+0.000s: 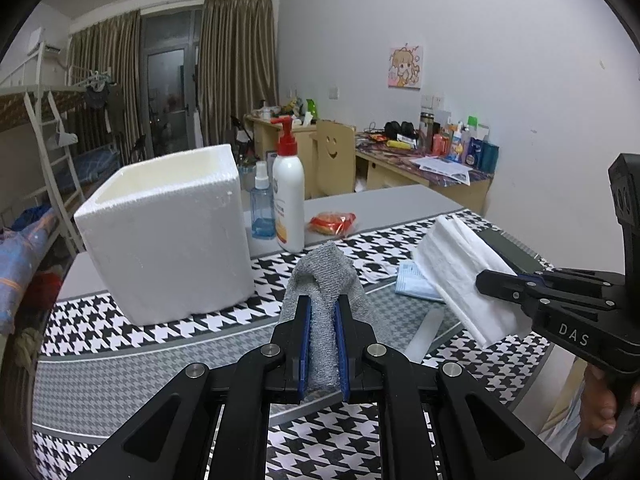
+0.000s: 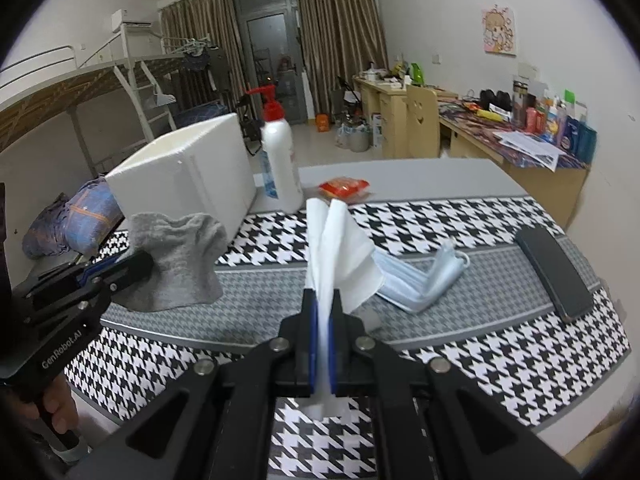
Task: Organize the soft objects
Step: 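Lift the grey sock and paper towels with both grippers, then carry the sock and paper towels with both grippers over the white foam box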
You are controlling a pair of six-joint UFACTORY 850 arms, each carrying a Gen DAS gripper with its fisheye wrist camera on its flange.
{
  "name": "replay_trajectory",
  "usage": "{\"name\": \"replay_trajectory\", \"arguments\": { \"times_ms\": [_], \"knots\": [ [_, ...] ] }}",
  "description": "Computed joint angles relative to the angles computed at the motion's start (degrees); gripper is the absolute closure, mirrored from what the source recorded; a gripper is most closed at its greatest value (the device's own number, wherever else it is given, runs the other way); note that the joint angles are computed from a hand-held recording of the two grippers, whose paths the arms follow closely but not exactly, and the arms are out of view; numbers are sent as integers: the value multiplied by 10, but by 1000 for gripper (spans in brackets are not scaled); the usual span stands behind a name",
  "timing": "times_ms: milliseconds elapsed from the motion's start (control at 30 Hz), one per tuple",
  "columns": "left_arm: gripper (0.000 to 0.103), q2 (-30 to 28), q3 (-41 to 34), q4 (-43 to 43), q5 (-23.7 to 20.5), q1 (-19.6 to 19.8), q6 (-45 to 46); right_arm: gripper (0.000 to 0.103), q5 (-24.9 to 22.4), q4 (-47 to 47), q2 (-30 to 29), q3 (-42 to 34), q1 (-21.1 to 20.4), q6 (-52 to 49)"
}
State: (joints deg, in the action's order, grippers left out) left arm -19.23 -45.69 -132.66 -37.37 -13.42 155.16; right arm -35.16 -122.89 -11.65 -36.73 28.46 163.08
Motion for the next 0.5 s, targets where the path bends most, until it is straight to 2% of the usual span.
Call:
{"name": "replay_trajectory", "arguments": {
  "times_ms": [167, 500],
  "knots": [
    [91, 5, 0, -21, -11, 4, 19, 96, -11, -9, -2, -10, 3, -8],
    [91, 14, -12, -42, -4, 6, 31, 96, -9, -36, -2, -28, -5, -3]
  ]
}}
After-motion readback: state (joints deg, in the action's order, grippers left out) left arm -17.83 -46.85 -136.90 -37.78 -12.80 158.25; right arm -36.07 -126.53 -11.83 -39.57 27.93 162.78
